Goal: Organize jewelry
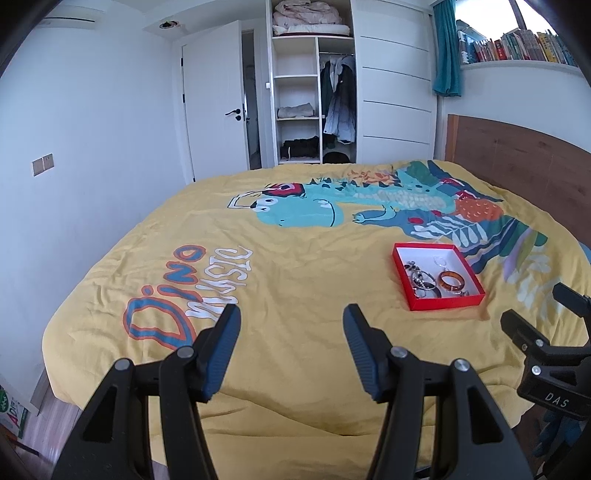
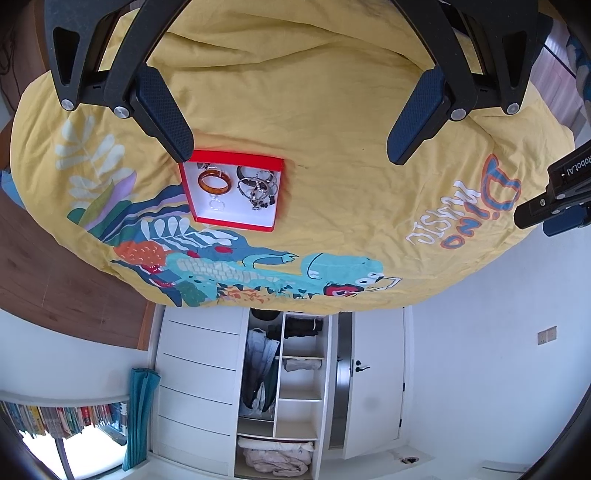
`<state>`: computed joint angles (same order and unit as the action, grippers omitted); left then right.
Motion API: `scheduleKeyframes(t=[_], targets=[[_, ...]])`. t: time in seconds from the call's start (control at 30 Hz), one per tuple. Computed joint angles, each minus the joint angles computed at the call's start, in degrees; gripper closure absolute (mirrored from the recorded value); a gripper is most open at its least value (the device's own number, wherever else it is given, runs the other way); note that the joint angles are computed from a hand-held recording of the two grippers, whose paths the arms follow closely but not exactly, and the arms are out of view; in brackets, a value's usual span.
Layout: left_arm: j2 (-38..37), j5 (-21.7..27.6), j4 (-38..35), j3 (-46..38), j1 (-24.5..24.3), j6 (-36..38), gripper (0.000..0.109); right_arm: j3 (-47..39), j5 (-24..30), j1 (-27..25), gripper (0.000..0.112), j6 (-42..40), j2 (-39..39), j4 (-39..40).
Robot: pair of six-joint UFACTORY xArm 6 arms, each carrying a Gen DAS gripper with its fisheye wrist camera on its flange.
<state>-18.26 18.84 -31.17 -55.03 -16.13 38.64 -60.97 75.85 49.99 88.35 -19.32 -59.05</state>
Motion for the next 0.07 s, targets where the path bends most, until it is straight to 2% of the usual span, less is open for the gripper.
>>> scheduleKeyframes(t=[0.07], targets=[[0.03,-0.04,0.11,0.08,0.01,-0.01,0.053,-0.27,0.2,-0.01,0.01,0.15,0.22,0.06]])
